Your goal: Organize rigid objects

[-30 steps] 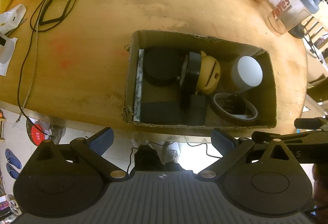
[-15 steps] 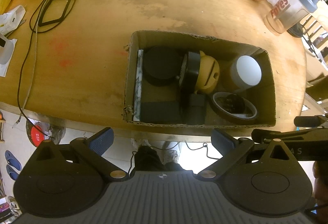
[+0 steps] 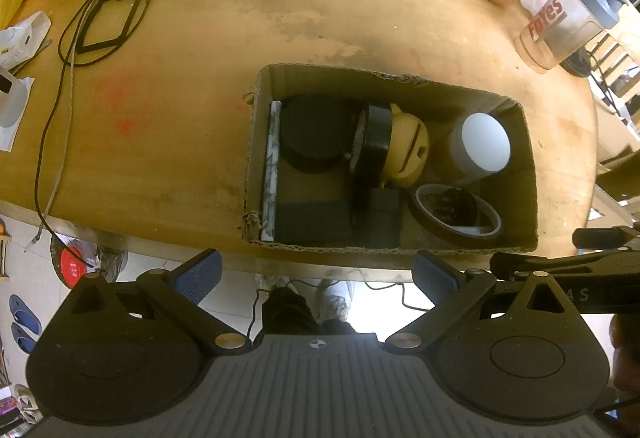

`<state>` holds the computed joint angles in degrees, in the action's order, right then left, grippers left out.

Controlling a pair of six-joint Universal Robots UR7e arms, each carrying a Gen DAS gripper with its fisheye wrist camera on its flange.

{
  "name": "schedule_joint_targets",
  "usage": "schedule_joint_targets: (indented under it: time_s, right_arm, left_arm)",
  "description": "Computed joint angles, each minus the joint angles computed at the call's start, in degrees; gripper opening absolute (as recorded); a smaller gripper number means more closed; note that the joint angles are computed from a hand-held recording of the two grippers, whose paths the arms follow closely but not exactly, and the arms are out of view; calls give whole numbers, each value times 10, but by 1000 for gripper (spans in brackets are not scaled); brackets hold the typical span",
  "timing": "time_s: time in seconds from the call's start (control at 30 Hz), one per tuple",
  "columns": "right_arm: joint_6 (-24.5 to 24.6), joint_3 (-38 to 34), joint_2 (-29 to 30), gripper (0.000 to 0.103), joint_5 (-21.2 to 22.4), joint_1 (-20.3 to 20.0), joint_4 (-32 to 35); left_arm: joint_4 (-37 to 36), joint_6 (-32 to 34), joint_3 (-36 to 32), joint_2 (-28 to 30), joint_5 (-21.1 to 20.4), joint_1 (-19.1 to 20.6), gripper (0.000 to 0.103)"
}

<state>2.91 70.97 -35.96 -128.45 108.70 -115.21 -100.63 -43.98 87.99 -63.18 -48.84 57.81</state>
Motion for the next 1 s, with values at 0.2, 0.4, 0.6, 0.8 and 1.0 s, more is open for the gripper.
schedule_joint_targets:
  time_s: [0.2,0.4,0.6,0.8,1.0]
  right_arm:
    - [1,-5,3,103,0,0,1]
    - [2,-6,3,103,3,-1,2]
    - [1,-8,3,103,3,-2,4]
    - [5,-9,4,103,3,-3,6]
    - [8,-9,5,103,3,-3,7]
  left_arm:
    - [-1,1,-2,1,0,1,103]
    - [-1,3,-2,1,0,1,103]
    - [-2,7,-7,5,-1,3,103]
    - [-2,9,-8,7,-2,4,103]
    - [-1,12,-9,9,-3,5,103]
